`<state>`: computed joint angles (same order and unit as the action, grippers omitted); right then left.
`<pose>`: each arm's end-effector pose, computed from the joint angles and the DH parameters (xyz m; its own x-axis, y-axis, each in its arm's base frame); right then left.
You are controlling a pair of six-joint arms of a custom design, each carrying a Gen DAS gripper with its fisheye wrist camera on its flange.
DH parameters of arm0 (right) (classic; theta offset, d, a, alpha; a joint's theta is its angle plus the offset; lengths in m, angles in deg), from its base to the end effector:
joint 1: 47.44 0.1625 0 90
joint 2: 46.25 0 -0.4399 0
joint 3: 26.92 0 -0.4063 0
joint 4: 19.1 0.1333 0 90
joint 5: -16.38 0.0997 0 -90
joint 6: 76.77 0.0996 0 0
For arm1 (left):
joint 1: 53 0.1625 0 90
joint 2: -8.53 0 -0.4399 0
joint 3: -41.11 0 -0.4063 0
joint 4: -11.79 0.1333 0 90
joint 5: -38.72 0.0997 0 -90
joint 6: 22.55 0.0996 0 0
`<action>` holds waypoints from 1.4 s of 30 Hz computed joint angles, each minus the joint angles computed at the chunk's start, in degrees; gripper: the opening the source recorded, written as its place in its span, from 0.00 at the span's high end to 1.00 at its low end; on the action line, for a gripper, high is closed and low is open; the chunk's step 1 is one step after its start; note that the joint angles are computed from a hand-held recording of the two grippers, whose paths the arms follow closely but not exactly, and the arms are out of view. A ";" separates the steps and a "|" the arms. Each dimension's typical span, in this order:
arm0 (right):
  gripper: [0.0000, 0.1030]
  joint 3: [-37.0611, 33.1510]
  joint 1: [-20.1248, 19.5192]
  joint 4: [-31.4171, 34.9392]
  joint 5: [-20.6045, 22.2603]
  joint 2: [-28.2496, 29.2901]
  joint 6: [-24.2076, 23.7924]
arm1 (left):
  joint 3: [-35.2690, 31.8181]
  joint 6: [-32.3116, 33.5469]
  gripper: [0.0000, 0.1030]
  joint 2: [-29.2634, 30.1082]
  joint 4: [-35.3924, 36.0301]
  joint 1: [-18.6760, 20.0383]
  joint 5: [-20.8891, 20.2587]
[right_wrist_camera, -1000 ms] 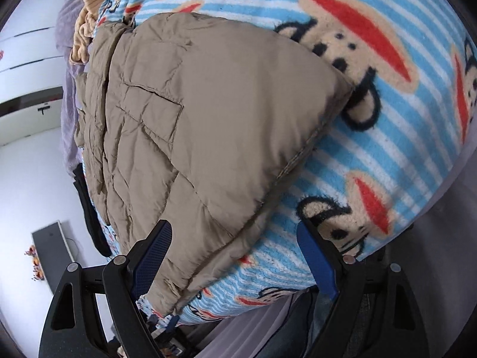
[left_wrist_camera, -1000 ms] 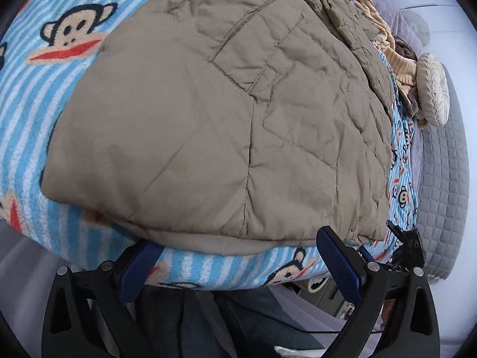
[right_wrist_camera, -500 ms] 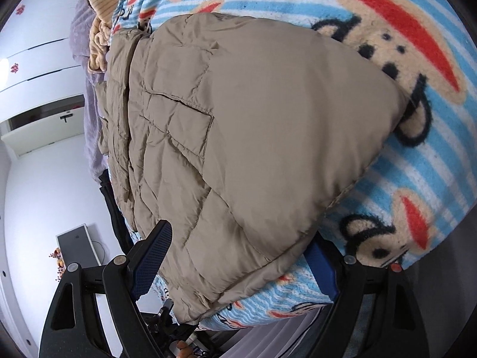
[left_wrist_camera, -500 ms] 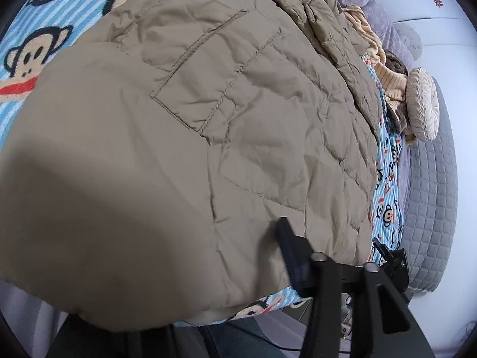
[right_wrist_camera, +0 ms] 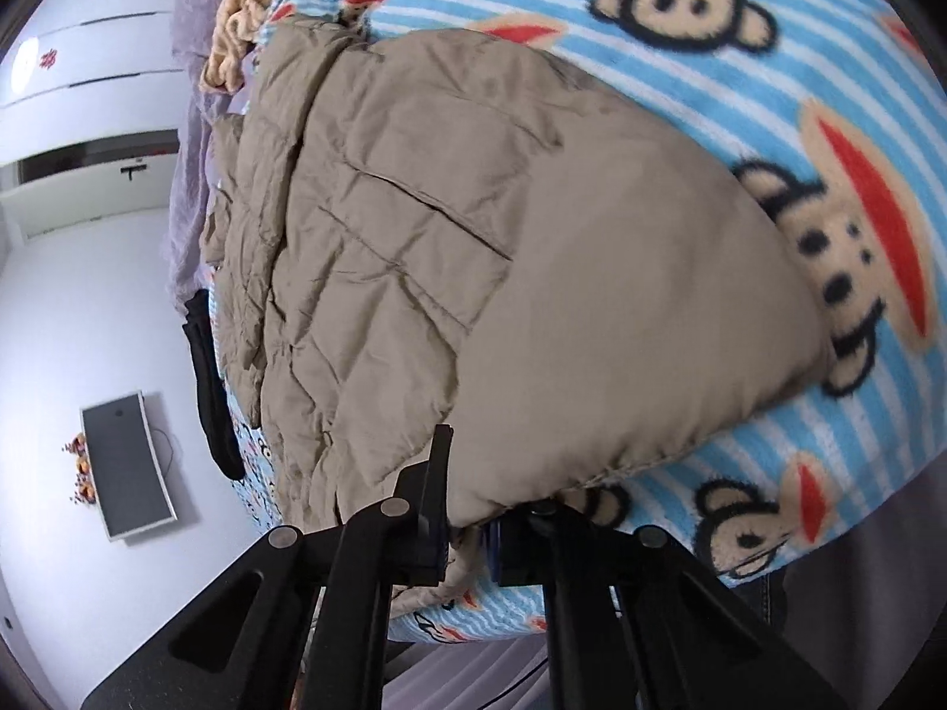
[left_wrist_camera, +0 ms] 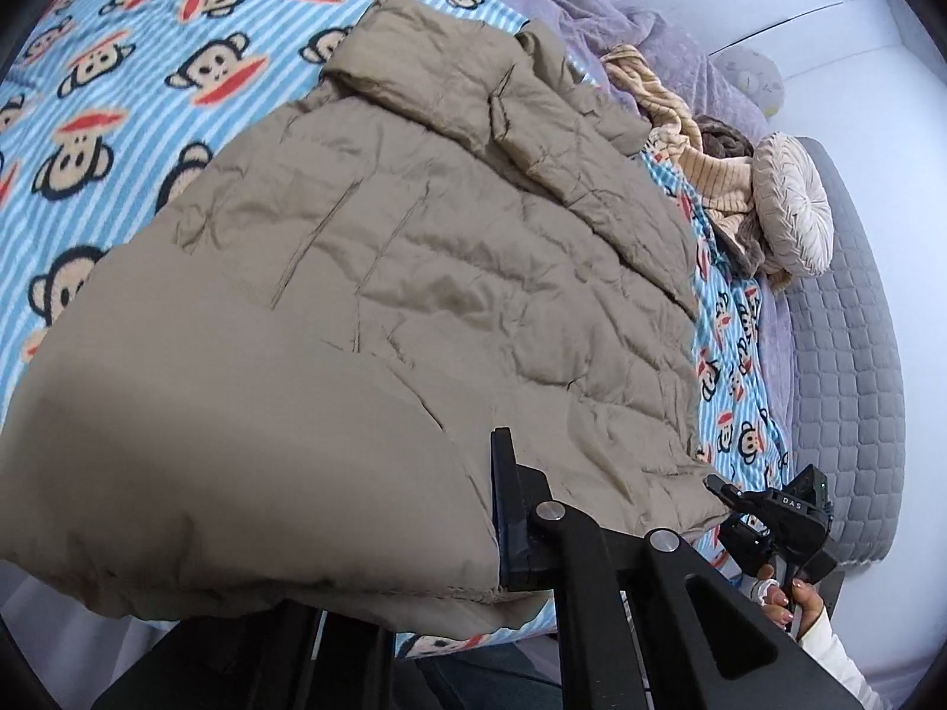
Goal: Fold large clothes
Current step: 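Grasp the hem with both tools and lift it toward the collar, then lay the held hem over the collar with both tools and press down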
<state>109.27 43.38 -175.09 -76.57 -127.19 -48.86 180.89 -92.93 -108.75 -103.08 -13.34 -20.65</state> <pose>0.1341 -0.4155 0.1839 -0.8891 0.4557 -0.0425 0.4551 0.8703 -0.1883 -0.0957 -0.3184 0.3165 -0.9144 -0.3827 -0.1320 -0.2743 0.8254 -0.4934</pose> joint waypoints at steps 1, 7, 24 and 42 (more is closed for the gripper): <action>0.91 -1.78 0.86 1.53 -0.27 0.42 -1.03 | -1.19 -0.14 0.89 0.94 0.57 -0.39 1.07; 0.91 -12.51 4.38 8.49 1.56 3.68 -8.25 | -8.57 -0.28 0.89 7.47 1.58 -1.47 9.54; 0.91 -44.29 12.45 13.66 -2.76 22.79 -21.68 | -28.73 32.62 0.89 30.39 -21.13 15.54 13.00; 0.91 -67.60 8.49 17.34 -7.90 44.99 -20.91 | -41.68 44.95 0.89 50.31 -26.74 32.66 9.31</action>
<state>41.67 51.87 -157.75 -84.47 -82.20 -69.77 139.21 -47.98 -58.44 -129.82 19.32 -11.34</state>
